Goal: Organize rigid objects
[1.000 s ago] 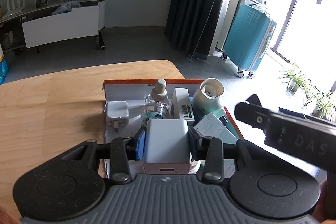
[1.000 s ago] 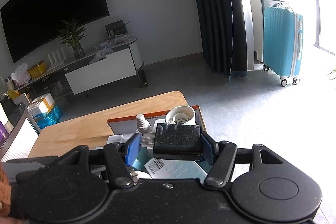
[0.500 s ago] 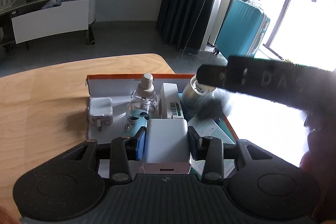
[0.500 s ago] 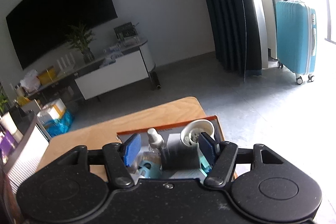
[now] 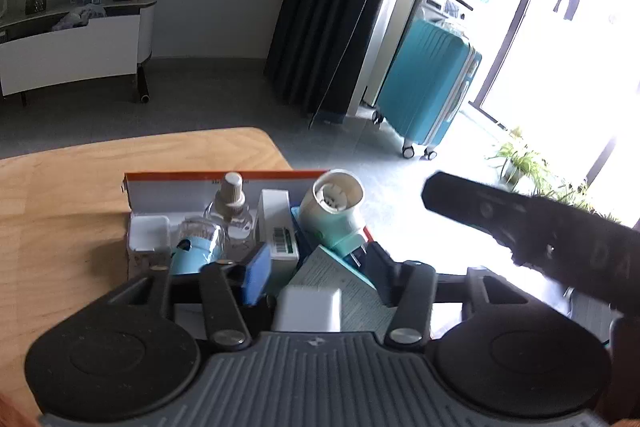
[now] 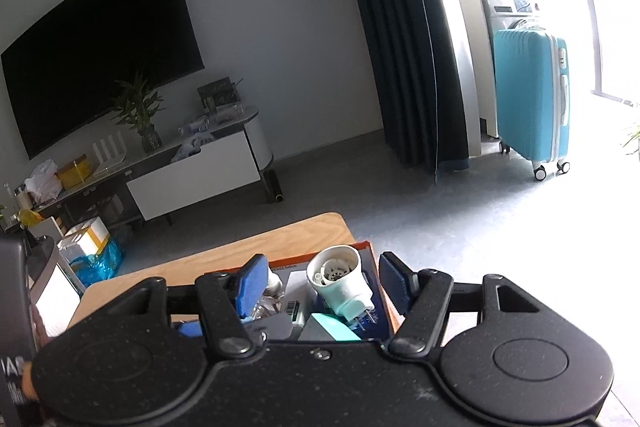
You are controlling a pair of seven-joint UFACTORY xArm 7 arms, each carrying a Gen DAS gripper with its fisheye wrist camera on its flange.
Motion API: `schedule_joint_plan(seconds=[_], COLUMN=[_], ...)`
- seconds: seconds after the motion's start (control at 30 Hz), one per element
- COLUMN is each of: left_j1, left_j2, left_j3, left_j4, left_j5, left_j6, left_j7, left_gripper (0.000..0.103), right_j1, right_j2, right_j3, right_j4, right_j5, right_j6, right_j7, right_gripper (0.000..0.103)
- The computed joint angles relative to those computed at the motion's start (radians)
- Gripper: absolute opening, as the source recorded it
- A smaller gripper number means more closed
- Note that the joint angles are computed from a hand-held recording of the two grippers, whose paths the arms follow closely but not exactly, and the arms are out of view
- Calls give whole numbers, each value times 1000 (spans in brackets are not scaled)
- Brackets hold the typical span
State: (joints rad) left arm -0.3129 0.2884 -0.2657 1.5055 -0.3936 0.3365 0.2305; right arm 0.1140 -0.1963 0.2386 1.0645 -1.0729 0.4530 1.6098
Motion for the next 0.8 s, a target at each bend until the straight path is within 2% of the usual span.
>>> schedule_joint_plan(seconds=[0.13,0.2,0.43,0.47,0.6,0.67,0.8], left_j1=[-6,-7,-29,-40,-53,-54,-49], left_j2=[-27,-47,-127,-142,-201,-233,-272], left_j3=[15,21,68,82,103,109,105], left_j4=[-25,-47,-138,-155,-225,-268,-312], left_j5=[20,28,135,180,302,363,465], left_j6=[2,3,9,9,9,6,54], left_j7=[-24,-36,-142,-182,-293,-360,-473], left_gripper=[55,59,85,92,102,103,103], right_j1=[-1,-4,-5,-4,-9,-7,-12], right_j2=[-33,-44,-99,-107,-147,-170,-214], right_j3=[2,12,41,48,77,84,109], right_j4=[-25,-31,-82,-90,-128,-153,-199], right_j5=[18,22,88,99,128,156,209], right_j6=[5,12,19,26,37,30,36], right_j7=[-9,-10,-75,-88,-107,-129,-161], right_gripper=[75,75,78,78,80,82,84])
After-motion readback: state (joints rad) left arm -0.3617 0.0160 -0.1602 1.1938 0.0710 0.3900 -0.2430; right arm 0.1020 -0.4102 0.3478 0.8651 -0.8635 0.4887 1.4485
